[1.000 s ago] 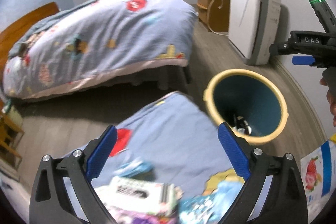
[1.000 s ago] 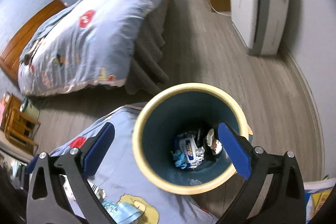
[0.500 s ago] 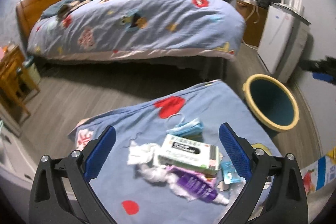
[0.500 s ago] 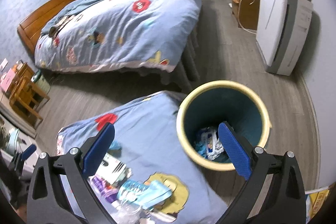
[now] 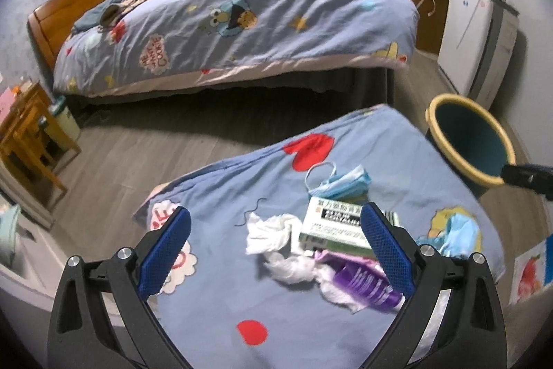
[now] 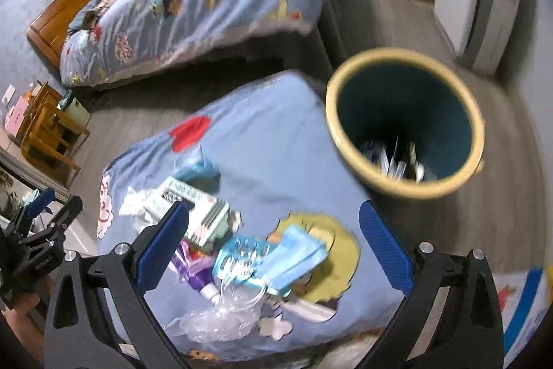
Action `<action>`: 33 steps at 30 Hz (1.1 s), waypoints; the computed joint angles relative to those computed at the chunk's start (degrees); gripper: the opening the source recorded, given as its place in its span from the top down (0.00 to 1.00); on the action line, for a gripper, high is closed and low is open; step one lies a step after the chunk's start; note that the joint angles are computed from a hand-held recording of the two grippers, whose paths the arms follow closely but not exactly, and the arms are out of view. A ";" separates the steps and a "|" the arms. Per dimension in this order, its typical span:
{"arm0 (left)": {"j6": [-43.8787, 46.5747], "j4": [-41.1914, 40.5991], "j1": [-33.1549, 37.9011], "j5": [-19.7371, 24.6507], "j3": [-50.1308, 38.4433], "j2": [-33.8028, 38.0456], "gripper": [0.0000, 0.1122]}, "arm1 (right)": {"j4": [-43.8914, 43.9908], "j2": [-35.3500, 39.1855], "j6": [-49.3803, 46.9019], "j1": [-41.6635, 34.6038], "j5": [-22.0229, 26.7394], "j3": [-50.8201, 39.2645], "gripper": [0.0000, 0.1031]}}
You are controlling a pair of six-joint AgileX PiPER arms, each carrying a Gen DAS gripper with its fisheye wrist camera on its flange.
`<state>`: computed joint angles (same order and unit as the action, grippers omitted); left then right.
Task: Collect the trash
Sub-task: 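Move both open tools back over the cushion, then grasp the blue face mask with the right tool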
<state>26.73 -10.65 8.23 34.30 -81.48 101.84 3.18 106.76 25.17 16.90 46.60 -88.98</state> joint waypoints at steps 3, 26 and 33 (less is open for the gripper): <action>0.63 -0.37 0.18 0.11 -0.01 0.33 0.13 | 0.27 2.68 0.87 0.39 1.23 -0.09 0.06; 2.82 -0.47 -0.11 1.60 -2.29 3.82 0.13 | 3.76 12.28 -3.73 -0.45 6.05 -6.12 0.86; 0.88 1.09 -0.66 2.69 -5.56 6.60 0.13 | 6.31 11.19 -7.78 -1.16 6.04 -11.63 0.87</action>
<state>27.61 -9.57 7.58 36.99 -87.04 108.44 9.48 117.95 17.39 15.74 52.64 -100.61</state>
